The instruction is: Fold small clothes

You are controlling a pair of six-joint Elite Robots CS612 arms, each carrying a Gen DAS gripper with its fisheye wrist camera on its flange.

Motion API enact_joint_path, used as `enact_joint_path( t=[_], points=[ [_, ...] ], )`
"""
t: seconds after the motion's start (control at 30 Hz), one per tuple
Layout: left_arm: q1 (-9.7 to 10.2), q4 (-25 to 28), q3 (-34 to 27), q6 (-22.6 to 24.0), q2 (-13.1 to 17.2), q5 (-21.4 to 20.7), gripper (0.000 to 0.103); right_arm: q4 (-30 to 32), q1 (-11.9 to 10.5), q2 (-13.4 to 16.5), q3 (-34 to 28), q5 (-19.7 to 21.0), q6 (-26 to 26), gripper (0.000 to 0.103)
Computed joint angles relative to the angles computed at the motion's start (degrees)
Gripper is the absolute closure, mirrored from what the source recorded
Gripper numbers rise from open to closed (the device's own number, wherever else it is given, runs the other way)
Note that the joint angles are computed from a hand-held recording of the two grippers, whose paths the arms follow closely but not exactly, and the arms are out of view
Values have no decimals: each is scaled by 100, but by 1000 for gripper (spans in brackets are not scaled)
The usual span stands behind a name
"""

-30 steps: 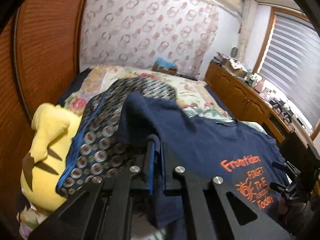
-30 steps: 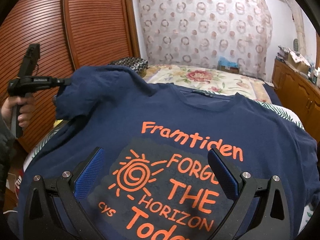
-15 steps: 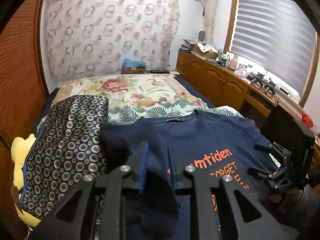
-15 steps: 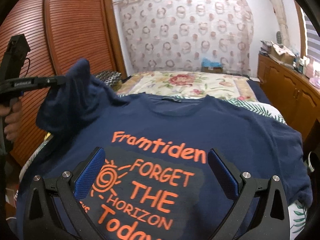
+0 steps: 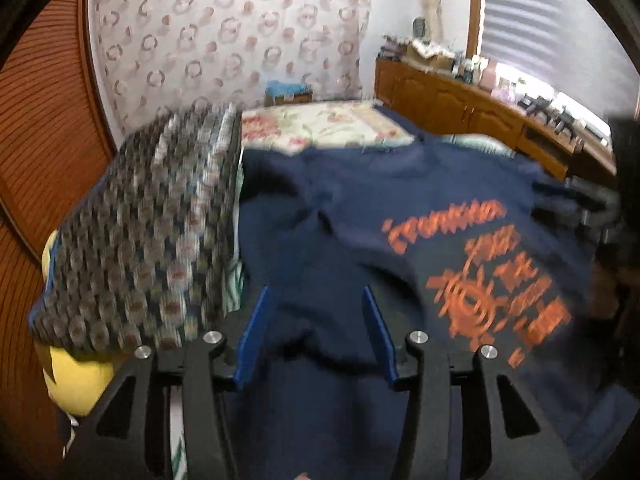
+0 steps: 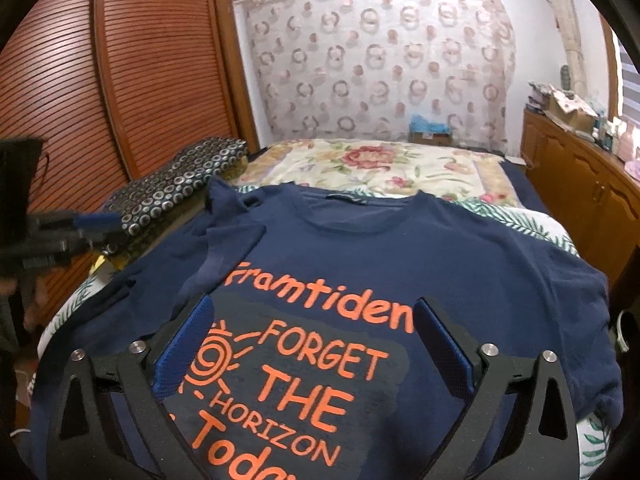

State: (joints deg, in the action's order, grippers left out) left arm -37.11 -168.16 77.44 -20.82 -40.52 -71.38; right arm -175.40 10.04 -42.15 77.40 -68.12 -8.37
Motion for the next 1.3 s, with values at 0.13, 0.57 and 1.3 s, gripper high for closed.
enact_joint_path(
  t=[0.13, 0.57, 1.3],
  points=[
    [12, 152, 77, -173, 33, -50, 56, 220, 18, 57, -144, 191, -212, 33],
    [20, 187, 187, -333, 42, -101, 53, 1680, 276, 628, -1432, 631, -839, 43],
    [41, 175, 173, -340, 45, -158, 52, 2627, 697, 1118, -2266, -709, -1582, 45]
  ],
)
